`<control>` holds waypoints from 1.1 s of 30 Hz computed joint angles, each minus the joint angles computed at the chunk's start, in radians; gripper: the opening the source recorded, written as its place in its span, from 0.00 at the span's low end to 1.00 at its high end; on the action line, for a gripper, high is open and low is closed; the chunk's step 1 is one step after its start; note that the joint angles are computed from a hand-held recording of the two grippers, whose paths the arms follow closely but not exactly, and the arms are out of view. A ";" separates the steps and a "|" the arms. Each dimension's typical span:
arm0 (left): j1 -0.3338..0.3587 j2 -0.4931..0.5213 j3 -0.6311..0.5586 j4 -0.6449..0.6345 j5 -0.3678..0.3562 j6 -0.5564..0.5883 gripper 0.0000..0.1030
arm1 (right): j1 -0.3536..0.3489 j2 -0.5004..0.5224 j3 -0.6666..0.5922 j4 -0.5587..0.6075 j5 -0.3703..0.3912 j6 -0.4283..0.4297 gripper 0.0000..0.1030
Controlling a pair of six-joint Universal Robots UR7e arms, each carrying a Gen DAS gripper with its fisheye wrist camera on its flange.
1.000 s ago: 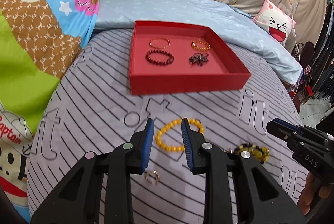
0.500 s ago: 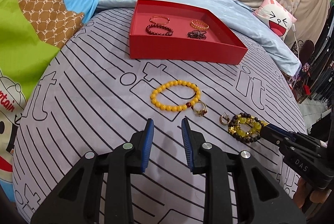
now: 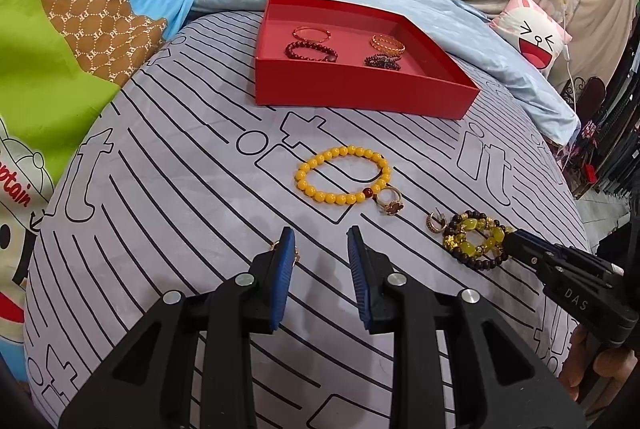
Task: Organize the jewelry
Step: 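Move left tool to a small gold earring while right tool approaches the yellow-and-black bead bracelet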
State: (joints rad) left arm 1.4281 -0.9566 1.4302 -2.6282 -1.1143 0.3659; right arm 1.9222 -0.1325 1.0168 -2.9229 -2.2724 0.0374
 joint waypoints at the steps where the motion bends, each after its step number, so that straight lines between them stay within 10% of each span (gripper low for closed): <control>1: 0.000 0.002 -0.001 0.002 0.001 0.000 0.25 | 0.000 0.002 -0.002 0.000 0.000 -0.003 0.15; 33: 0.004 0.056 -0.092 0.039 -0.004 -0.014 0.26 | 0.010 -0.015 -0.010 -0.008 0.088 -0.007 0.08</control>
